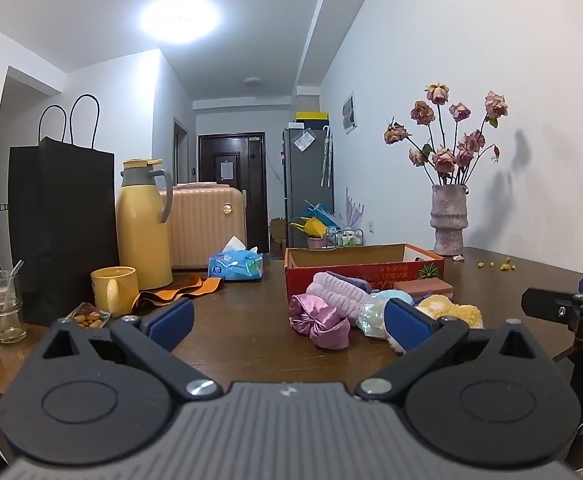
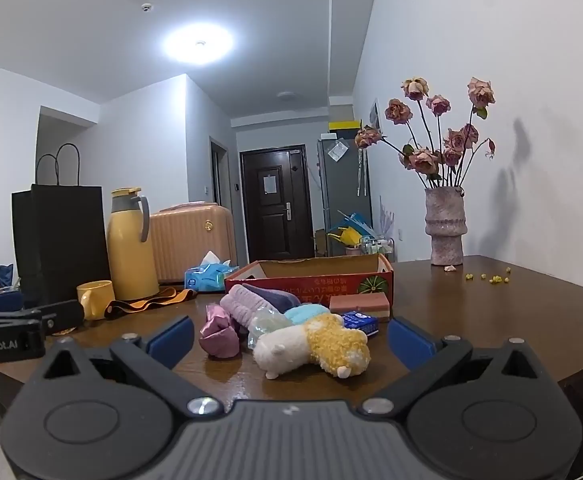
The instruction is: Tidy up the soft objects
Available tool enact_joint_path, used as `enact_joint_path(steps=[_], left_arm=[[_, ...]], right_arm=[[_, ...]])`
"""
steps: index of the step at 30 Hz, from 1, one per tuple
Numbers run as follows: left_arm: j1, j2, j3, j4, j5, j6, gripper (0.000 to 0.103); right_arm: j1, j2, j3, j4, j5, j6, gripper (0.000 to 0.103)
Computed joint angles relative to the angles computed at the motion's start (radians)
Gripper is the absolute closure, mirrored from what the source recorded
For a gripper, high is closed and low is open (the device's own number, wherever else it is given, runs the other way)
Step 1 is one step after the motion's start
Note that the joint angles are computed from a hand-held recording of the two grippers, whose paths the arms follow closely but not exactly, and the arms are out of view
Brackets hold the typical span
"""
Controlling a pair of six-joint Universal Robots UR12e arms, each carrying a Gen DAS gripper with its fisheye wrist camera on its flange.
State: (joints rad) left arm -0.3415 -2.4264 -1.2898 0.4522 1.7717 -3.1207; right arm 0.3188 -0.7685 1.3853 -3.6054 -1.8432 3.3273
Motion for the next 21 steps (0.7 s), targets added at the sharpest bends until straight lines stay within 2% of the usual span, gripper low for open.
enact_joint_path(steps=[21], left_arm=[[0.003,-0.004,0.001,0.003,-0.008,0.006,0.0]], right_arm=[[0.002,0.002,0.002,0.005,-0.02,0.016,0.0]])
